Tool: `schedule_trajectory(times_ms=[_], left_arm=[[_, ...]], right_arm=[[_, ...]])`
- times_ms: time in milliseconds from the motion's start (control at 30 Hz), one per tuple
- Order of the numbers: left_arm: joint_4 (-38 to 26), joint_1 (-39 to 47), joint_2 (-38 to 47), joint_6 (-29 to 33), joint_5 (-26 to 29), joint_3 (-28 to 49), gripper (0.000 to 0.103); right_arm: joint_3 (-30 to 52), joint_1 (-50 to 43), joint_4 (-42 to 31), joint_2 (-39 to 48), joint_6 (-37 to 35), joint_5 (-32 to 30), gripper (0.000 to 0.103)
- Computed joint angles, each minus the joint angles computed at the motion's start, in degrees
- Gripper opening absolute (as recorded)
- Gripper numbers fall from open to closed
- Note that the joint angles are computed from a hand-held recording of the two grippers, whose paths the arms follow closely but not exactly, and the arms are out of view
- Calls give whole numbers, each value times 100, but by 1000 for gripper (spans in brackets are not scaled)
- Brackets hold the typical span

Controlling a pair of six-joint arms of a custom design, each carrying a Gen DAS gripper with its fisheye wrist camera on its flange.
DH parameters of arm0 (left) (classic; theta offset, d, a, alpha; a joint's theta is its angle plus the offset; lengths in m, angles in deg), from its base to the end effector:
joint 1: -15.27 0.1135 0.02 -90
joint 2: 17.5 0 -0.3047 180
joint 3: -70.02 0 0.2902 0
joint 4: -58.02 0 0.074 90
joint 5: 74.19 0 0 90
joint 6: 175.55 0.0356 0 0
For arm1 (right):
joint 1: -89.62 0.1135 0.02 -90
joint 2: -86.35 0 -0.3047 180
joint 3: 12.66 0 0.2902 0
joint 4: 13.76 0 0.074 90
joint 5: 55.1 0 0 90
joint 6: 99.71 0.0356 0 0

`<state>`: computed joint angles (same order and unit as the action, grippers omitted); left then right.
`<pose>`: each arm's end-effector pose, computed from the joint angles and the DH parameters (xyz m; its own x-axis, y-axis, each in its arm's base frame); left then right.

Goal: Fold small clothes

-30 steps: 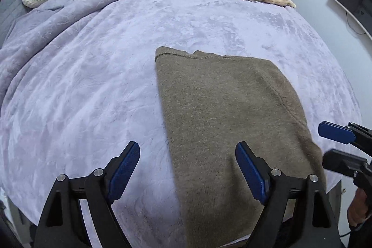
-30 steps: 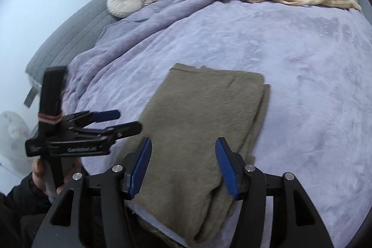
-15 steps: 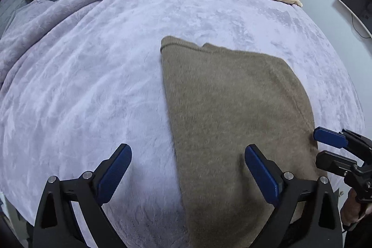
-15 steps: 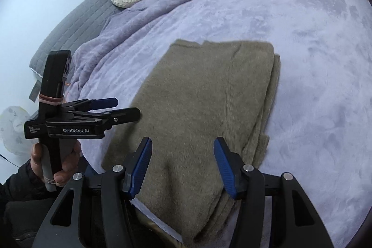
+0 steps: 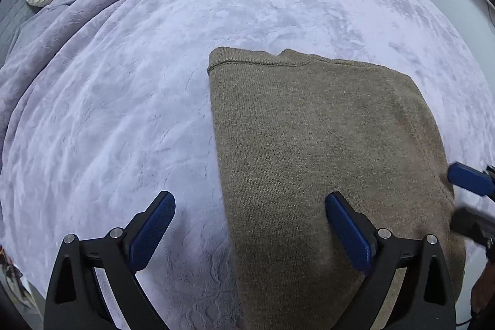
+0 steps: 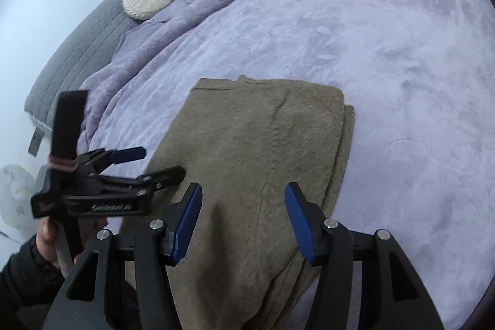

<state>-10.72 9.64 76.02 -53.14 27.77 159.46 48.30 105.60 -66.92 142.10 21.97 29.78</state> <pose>0.3579 -0.0427 0.2930 -0.7186 0.5977 -0.3555 0.6420 0.7666 -0.0088 0.2018 0.0611 0.3104 -0.7817 0.3203 -0.5352 0.0927 0.9082 0.4081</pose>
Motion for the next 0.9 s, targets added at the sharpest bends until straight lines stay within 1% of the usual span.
schedule_trajectory(times_ms=[100,200,233,300,367,467,500,567,633,767,833,900], left_arm=[[15,5,-28,22,-14,-36,99],[-22,11,-51,-16,-5,-17,99],[-69,21,-71,-25,27,-4,99],[-146,45,-164,-11,89,5,99],[-152,62,-374,56,100,-58,99],[-208,82,-686,98,124,-90,99],[-243,101,-778,104,155,-75,99],[-319,140,-934,88,207,-35,99],[-375,172,-1043,43,194,18,102],[-795,298,-942,79,323,282,102],[-877,365,-944,135,479,282,102],[-857,392,-956,55,452,236,102]], right_arm=[[24,1030,-223,-358,223,431,62],[-126,1603,-543,-251,514,663,62],[-179,1801,-763,-151,663,900,61],[-294,2149,-975,-199,894,1194,61],[-120,2518,-1232,-229,1037,1500,61],[442,3041,-1769,18,1124,2161,63],[600,3110,-1896,113,1129,2347,65],[905,3144,-2139,334,1153,2678,71],[1175,3115,-2374,517,1181,2932,72],[1418,2977,-2518,665,1144,3053,73],[1468,2935,-2567,731,1130,3025,73],[1568,2934,-2682,892,1178,3053,73]])
